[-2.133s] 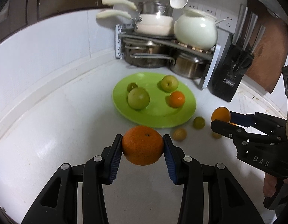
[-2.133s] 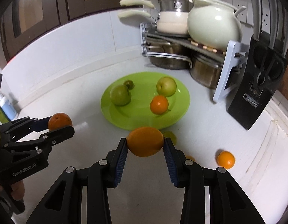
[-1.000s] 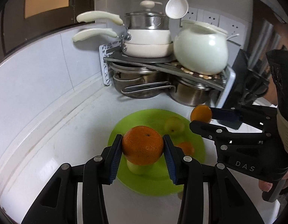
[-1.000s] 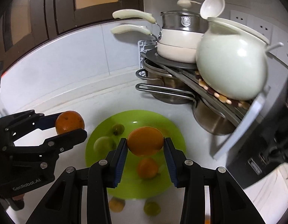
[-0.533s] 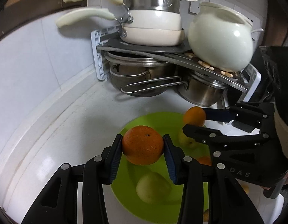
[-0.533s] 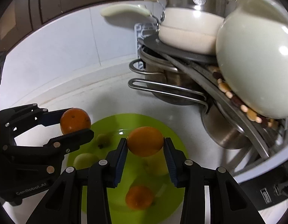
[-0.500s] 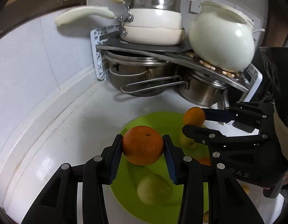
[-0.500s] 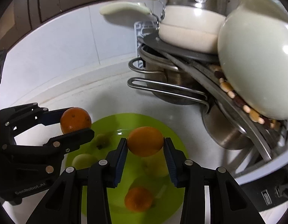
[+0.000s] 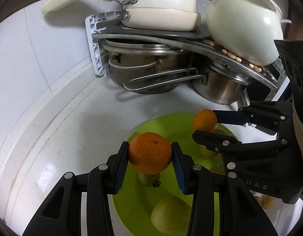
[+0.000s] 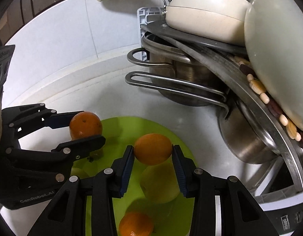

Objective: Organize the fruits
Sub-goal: 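Lower both oranges onto the green plate and open both tools, then lift both open tools away from the green plate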

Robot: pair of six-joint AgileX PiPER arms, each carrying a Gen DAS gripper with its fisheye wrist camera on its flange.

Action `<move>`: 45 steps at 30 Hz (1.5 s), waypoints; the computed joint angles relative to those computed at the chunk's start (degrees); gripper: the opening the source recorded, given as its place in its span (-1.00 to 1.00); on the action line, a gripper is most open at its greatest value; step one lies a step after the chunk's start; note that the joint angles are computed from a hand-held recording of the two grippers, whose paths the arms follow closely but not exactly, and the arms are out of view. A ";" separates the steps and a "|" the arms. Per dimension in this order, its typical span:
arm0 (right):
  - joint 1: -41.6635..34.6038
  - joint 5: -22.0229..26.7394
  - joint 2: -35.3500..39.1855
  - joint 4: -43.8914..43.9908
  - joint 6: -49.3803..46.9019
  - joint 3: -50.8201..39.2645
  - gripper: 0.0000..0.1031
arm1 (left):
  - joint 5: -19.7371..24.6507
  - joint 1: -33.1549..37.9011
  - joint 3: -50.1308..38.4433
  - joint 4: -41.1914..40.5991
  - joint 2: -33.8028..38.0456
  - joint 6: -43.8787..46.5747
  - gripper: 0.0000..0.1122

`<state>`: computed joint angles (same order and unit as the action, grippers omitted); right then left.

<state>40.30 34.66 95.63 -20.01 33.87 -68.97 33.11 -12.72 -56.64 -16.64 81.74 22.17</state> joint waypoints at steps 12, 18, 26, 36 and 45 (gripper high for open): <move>-0.61 -0.35 1.25 2.68 -2.25 -0.73 -0.21 | 0.59 0.52 0.18 -0.76 1.19 0.72 -0.23; -0.22 -0.10 0.28 2.31 -1.15 -0.32 -0.20 | 0.17 0.68 0.90 -0.43 -0.43 0.33 -0.14; 2.60 1.05 -3.76 -2.37 3.81 2.44 -0.20 | 0.73 0.04 2.94 2.49 -6.10 -3.80 -0.14; 7.64 3.51 -12.04 -7.38 11.40 6.15 -0.19 | 5.20 -3.29 3.63 8.72 -15.51 -14.12 -0.14; 15.50 10.06 -20.55 -15.97 22.60 9.63 -0.19 | 10.74 -10.26 3.89 16.57 -24.47 -25.94 -0.09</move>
<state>55.80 44.72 75.08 -35.98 56.47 -59.34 43.85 -22.98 -52.75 -0.07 57.27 -3.77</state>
